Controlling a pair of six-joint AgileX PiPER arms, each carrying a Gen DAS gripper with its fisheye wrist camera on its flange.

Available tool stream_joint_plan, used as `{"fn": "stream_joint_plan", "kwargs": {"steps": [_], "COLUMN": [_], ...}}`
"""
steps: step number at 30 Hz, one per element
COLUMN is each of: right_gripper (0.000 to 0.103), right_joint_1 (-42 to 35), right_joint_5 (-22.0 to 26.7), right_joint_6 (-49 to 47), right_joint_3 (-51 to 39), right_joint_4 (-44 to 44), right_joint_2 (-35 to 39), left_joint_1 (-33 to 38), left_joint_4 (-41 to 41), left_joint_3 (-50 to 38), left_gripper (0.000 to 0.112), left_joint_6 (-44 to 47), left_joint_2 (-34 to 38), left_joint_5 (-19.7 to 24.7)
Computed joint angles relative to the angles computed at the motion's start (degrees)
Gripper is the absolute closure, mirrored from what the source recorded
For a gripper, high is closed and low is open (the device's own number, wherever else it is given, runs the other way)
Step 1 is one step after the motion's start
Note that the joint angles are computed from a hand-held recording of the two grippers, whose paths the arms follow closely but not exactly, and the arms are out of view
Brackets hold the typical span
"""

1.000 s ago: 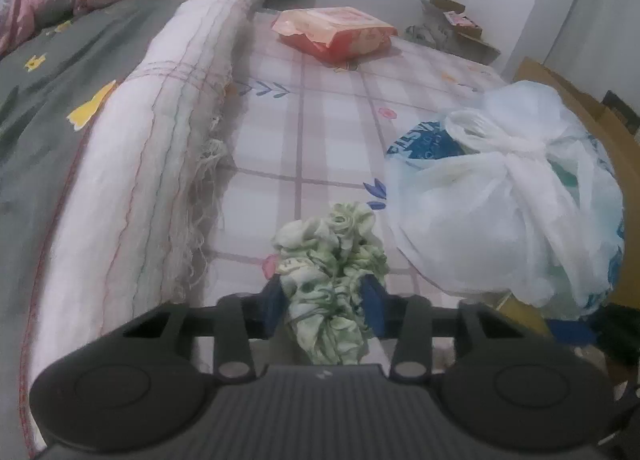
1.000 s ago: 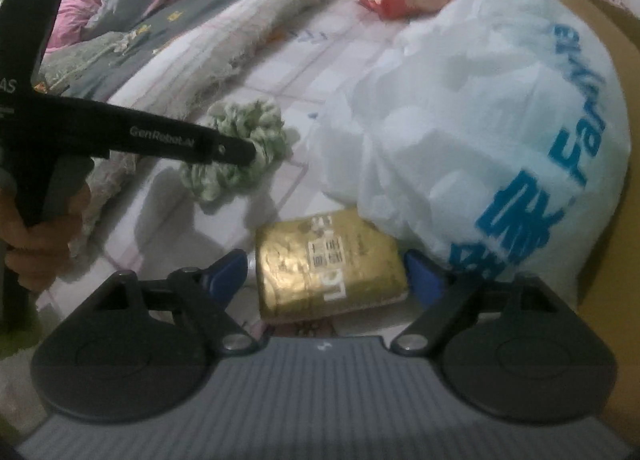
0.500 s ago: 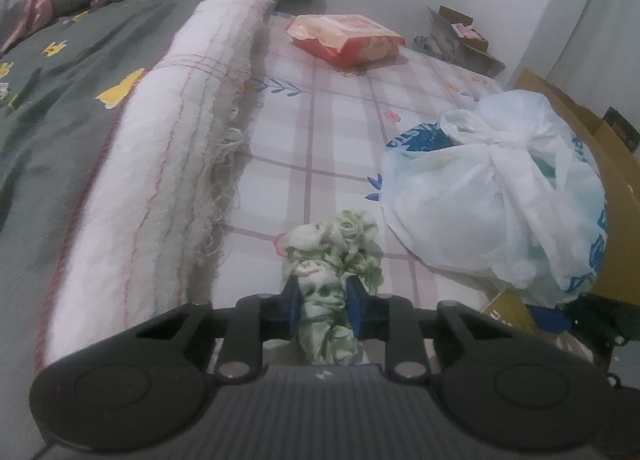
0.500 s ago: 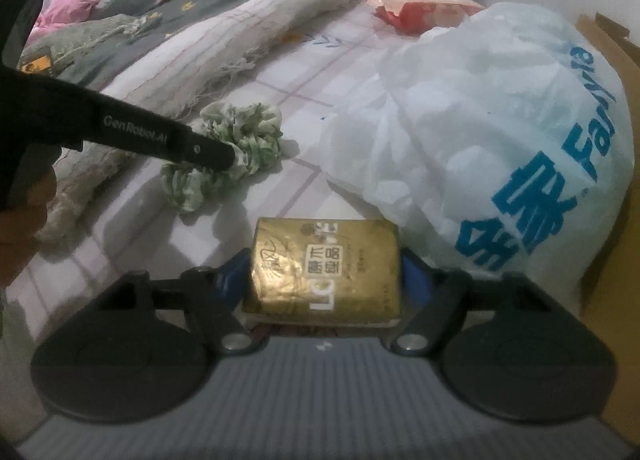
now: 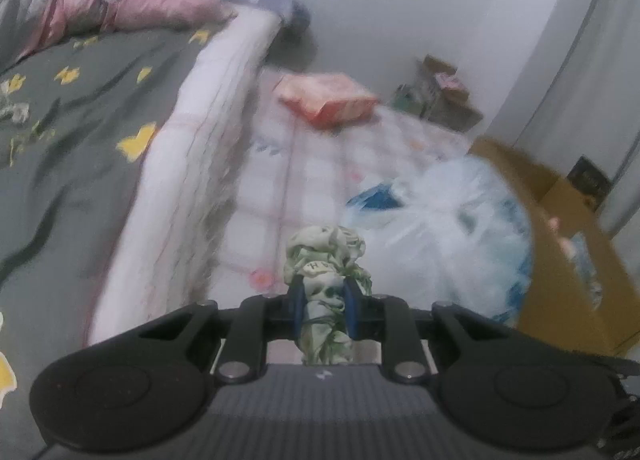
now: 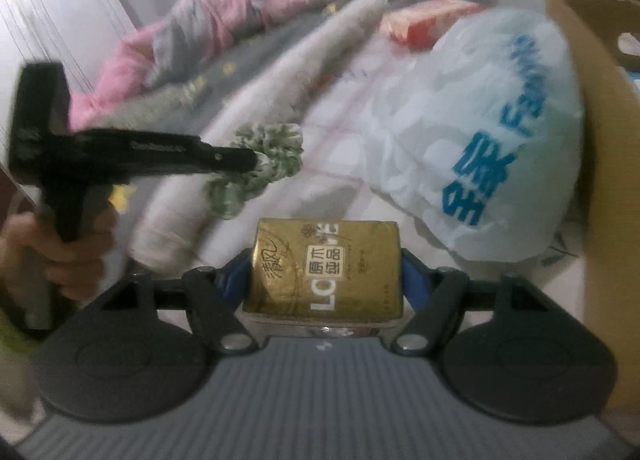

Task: Organize soft objects
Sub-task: 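Carry the scrunchie and gold pack into the box and open both tools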

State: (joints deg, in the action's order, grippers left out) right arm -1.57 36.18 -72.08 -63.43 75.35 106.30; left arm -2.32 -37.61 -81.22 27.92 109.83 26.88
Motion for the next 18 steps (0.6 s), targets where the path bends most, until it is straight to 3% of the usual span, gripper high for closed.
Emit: {"fn": "stream_joint_plan", "kwargs": {"steps": [5, 10, 14, 18], "right_gripper": [0.030, 0.030, 0.029, 0.029], "right_joint_1": [-8.47, -19.36, -26.75, -31.67], "right_joint_5": [4.58, 7.01, 7.23, 12.15], "right_joint_6": [-5.40, -5.83, 4.35, 15.64], "right_joint_3": [4.68, 3.69, -3.62, -14.42], "right_joint_4": [4.99, 2.55, -10.14, -24.25], "right_joint_2": [-7.96, -13.97, -12.49, -5.23], "left_joint_1": [-3.25, -8.96, -15.69, -21.76], "left_joint_4": [-3.13, -5.14, -1.59, 3.89], "left_joint_3": [-1.86, -7.66, -16.56, -30.98], "left_gripper": [0.092, 0.092, 0.092, 0.092], "left_joint_6": [1.90, 3.06, -0.33, -6.63], "left_joint_2": [-3.04, -2.35, 2.27, 11.12], "left_joint_5": [0.25, 1.83, 4.26, 9.88]}}
